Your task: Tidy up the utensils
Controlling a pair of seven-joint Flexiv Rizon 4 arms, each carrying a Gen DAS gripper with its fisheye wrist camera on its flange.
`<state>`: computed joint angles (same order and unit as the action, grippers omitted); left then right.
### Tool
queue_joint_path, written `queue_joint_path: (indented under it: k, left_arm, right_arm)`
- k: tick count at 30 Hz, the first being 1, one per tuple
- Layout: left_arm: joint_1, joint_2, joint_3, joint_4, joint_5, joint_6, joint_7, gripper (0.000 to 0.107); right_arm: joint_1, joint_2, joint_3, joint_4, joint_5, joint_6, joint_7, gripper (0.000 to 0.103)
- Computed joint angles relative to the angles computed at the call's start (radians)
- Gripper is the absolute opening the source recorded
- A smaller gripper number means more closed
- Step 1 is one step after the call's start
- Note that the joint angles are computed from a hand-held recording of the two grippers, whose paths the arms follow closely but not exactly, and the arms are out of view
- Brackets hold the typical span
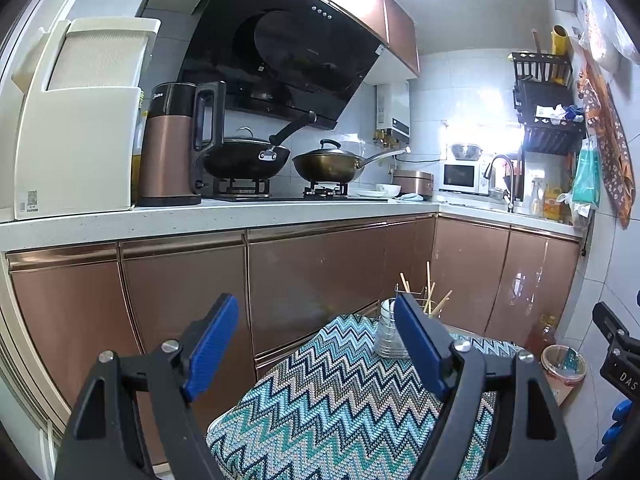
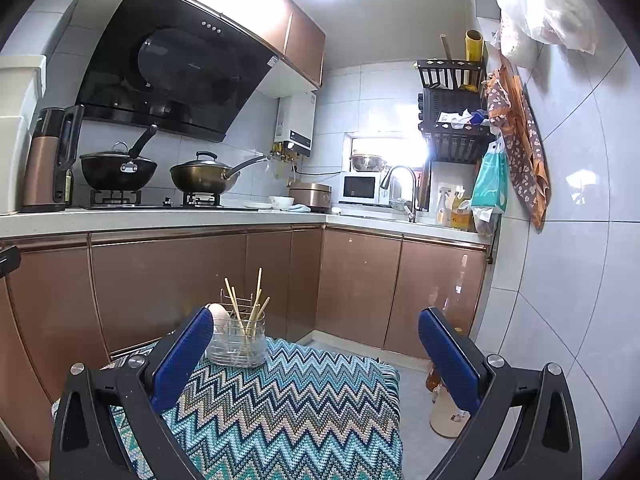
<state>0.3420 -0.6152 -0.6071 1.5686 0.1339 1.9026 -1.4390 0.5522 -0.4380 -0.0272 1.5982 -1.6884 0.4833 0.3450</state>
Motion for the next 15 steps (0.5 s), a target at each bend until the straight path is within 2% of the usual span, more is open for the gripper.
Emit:
queue_joint_path:
  k: [15]
  left_arm:
    - [-0.039, -0.007, 0.037, -0.013, -0.018, -0.008, 0.017, 0.079]
  right_arm:
    - [-0.014, 0.004, 0.002, 0.012, 0.004, 0.032, -0.012, 0.103]
